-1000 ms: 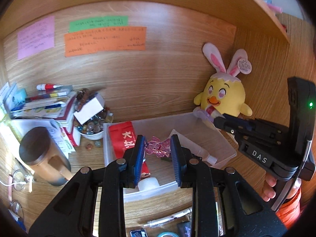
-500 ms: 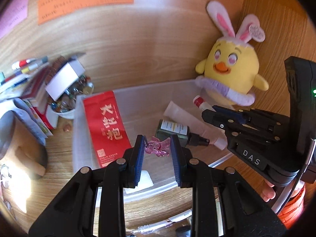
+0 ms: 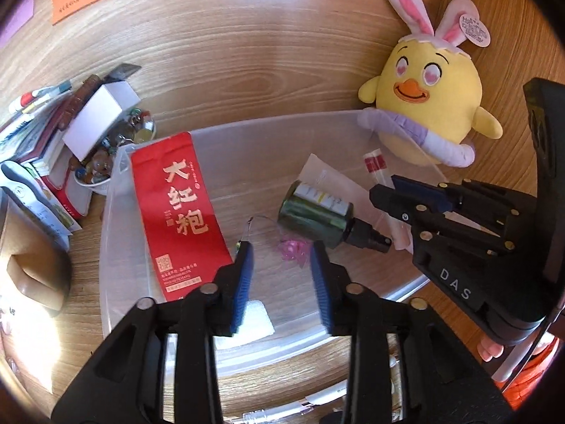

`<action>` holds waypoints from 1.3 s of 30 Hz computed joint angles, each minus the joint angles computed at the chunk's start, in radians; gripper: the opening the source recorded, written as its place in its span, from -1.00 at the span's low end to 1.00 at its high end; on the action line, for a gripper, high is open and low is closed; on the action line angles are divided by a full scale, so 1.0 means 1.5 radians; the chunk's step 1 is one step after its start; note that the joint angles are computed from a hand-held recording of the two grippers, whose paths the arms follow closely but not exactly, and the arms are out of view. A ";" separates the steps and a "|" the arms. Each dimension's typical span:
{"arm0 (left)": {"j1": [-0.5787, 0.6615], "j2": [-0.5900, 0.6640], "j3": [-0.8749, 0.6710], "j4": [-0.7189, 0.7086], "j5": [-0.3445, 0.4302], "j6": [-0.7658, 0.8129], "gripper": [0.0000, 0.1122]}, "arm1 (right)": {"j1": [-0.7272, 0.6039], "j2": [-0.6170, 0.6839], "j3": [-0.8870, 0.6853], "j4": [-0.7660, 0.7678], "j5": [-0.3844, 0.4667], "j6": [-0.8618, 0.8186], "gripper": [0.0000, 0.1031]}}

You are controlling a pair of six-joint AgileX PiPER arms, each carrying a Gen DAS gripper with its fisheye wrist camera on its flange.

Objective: Organize objects
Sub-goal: 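Lower the keychain and lip-balm tube into the box and open both tools, then withdraw both tools from the box toward the remaining items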

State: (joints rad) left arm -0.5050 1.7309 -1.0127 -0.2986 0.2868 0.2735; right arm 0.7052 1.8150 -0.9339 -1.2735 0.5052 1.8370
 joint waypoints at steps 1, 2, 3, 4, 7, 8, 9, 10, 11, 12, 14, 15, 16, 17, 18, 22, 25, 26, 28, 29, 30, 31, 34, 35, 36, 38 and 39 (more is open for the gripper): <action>0.000 -0.003 0.003 -0.003 -0.003 0.002 -0.16 | 0.001 0.003 -0.005 0.009 0.007 -0.010 -0.73; 0.001 -0.007 0.008 -0.016 -0.008 0.013 -0.04 | 0.002 0.007 -0.010 0.016 0.011 -0.018 -0.73; 0.001 -0.011 0.011 -0.020 -0.013 0.015 0.02 | 0.003 0.009 -0.013 0.022 0.016 -0.024 -0.73; 0.000 -0.015 0.015 -0.015 -0.017 0.011 0.04 | 0.005 0.011 -0.017 0.030 0.020 -0.034 -0.72; -0.001 -0.031 0.025 0.005 -0.026 -0.010 0.15 | 0.000 0.011 -0.019 0.044 0.017 -0.052 -0.71; -0.001 -0.037 0.030 0.009 -0.030 -0.013 0.22 | -0.002 0.010 -0.019 0.052 0.013 -0.061 -0.65; -0.001 -0.045 0.036 0.017 -0.035 -0.022 0.30 | -0.004 0.009 -0.017 0.053 0.009 -0.063 -0.54; -0.001 -0.054 0.043 0.032 -0.041 -0.037 0.33 | -0.005 0.006 -0.014 0.052 0.005 -0.060 -0.48; 0.000 -0.064 0.051 0.042 -0.046 -0.045 0.38 | -0.005 0.003 -0.011 0.047 0.004 -0.054 -0.35; -0.002 -0.068 0.053 0.061 -0.050 -0.064 0.41 | -0.002 0.001 -0.009 0.041 0.010 -0.047 -0.27; 0.000 -0.083 0.063 0.071 -0.055 -0.074 0.46 | 0.005 -0.006 -0.005 0.034 0.024 -0.042 -0.18; 0.001 -0.088 0.064 0.075 -0.055 -0.078 0.48 | 0.009 -0.010 -0.003 0.034 0.029 -0.039 -0.13; 0.003 -0.094 0.067 0.074 -0.055 -0.077 0.50 | 0.013 -0.016 -0.002 0.034 0.035 -0.039 -0.11; 0.005 -0.102 0.072 0.070 -0.057 -0.074 0.53 | 0.018 -0.021 0.000 0.033 0.040 -0.036 -0.05; 0.007 -0.109 0.076 0.071 -0.058 -0.074 0.57 | 0.022 -0.025 0.001 0.033 0.044 -0.035 -0.01; 0.023 -0.142 0.097 0.026 -0.062 -0.028 0.61 | 0.049 -0.051 0.012 0.023 0.075 -0.014 0.24; 0.034 -0.163 0.113 -0.010 -0.065 0.007 0.66 | 0.083 -0.068 0.018 0.020 0.118 -0.004 0.34; 0.036 -0.170 0.117 -0.012 -0.065 0.008 0.68 | 0.096 -0.074 0.019 0.020 0.133 0.000 0.41; 0.047 -0.187 0.131 -0.047 -0.065 0.045 0.69 | 0.119 -0.085 0.024 0.018 0.157 0.009 0.50; 0.051 -0.196 0.137 -0.054 -0.064 0.054 0.71 | 0.130 -0.090 0.026 0.016 0.167 0.013 0.51; 0.055 -0.204 0.143 -0.065 -0.064 0.065 0.71 | 0.141 -0.095 0.028 0.016 0.176 0.016 0.53; 0.060 -0.213 0.151 -0.079 -0.063 0.079 0.71 | 0.152 -0.100 0.031 0.015 0.185 0.020 0.54; 0.074 -0.239 0.171 -0.107 -0.061 0.113 0.72 | 0.186 -0.111 0.038 0.014 0.211 0.038 0.59; 0.079 -0.249 0.180 -0.117 -0.062 0.125 0.73 | 0.199 -0.114 0.041 0.014 0.220 0.045 0.59; 0.082 -0.256 0.187 -0.116 -0.063 0.125 0.74 | 0.210 -0.116 0.044 0.015 0.228 0.052 0.60; 0.090 -0.273 0.205 -0.129 -0.063 0.139 0.74 | 0.229 -0.118 0.050 0.018 0.241 0.066 0.61; 0.096 -0.282 0.215 -0.149 -0.062 0.161 0.74 | 0.236 -0.120 0.056 0.019 0.243 0.073 0.61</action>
